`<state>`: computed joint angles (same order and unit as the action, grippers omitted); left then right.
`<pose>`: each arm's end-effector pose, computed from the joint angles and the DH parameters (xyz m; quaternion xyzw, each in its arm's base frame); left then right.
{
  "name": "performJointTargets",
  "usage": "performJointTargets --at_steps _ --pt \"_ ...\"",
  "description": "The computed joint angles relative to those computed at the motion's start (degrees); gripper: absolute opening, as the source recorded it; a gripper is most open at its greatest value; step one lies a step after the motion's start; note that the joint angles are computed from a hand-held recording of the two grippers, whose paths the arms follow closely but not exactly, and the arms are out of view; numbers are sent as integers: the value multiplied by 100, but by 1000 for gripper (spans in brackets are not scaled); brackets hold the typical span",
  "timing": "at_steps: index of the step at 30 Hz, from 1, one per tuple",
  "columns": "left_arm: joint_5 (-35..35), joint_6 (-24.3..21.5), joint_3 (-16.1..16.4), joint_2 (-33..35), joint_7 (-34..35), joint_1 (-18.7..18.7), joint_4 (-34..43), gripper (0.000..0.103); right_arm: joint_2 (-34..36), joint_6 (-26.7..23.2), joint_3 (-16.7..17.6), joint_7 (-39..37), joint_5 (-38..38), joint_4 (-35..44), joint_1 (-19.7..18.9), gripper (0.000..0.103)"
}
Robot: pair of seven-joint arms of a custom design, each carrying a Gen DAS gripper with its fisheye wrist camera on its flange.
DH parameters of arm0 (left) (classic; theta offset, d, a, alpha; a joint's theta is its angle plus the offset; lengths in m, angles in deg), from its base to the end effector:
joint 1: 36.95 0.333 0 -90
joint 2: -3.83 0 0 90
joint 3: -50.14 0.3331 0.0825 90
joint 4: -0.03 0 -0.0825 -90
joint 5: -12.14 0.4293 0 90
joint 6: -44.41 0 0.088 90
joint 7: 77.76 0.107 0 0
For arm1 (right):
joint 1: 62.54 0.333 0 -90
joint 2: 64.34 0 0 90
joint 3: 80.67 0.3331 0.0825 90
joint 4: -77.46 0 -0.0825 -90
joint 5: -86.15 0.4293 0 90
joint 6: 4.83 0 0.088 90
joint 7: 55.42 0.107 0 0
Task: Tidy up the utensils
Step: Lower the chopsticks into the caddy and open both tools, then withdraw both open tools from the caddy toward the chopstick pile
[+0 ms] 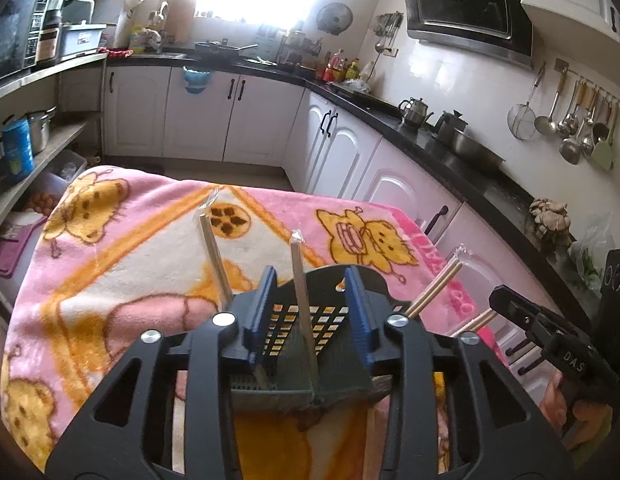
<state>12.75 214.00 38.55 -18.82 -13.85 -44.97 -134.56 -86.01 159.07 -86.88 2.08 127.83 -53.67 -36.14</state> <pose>0.4821 -0.1862 0.6008 -0.6437 0.5962 -0.4274 0.2182 0.5034 0.1390 0.6013 -0.6994 0.5152 -0.1631 0.4677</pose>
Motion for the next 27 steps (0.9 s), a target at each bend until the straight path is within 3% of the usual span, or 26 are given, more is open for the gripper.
performJointTargets --at_steps 5,16,21,24,27 --pt "91 -82 -81 -117 -66 70 -83 42 -14 -64 53 96 -112 -32 -65 28" --pt "123 -280 -113 -482 -238 15 -430 53 -196 -125 69 182 -257 -236 -65 34" --pt "239 -268 -246 -708 -477 140 -633 53 -360 -107 67 264 -381 -396 -53 39" --pt "303 -246 -311 -894 -603 173 -799 65 -503 -82 47 309 -455 -527 -26 41" --pt "372 -266 -375 -1050 -704 183 -916 67 -632 -85 48 391 -563 -634 -12 44"
